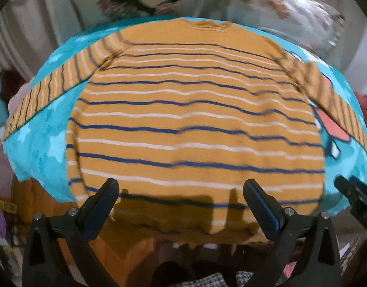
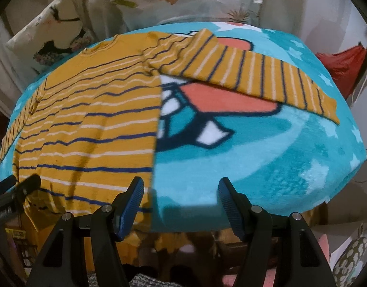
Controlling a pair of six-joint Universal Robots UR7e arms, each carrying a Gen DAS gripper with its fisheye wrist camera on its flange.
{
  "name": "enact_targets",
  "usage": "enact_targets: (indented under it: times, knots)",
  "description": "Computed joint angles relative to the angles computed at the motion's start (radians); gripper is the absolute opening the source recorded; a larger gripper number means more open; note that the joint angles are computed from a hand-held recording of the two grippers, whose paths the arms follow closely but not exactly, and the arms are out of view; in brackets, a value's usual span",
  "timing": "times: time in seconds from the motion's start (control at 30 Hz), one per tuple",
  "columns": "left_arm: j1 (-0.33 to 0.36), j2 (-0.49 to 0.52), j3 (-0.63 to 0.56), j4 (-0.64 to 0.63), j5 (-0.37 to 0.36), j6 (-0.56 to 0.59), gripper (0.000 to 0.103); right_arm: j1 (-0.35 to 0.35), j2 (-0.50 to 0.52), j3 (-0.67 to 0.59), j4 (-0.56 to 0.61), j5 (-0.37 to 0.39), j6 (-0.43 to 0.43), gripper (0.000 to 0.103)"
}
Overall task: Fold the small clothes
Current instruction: 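Grasp the sleeve cuff with the right gripper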
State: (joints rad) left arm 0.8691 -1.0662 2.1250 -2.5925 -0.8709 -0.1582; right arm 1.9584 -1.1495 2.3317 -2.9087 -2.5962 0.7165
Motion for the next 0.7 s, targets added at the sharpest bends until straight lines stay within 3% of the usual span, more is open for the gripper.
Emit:
enact_targets:
  times: [0.1, 0.37, 0.53, 0.7]
  knots:
    - [0.051, 0.016, -0.044, -0.007, 0.005, 0.051, 0.103, -0.003, 0.041, -0.038, 0.003, 0.011, -0.017, 0.069]
    - [0.143, 0.063, -0.141, 0.043, -0.023, 0.159, 0.103, -0.027, 0.158, -0.152, -0.081, 0.021, -0.172, 0.067]
    - [0.152, 0.066, -0.135, 0.027, -0.031, 0.196, 0.103, -0.052, 0.202, -0.201, -0.029, 0.041, -0.143, 0.067]
    - [0.158, 0.066, -0.125, -0.006, -0.037, 0.245, 0.103, -0.049, 0.224, -0.215, -0.009, 0.008, -0.104, 0.069]
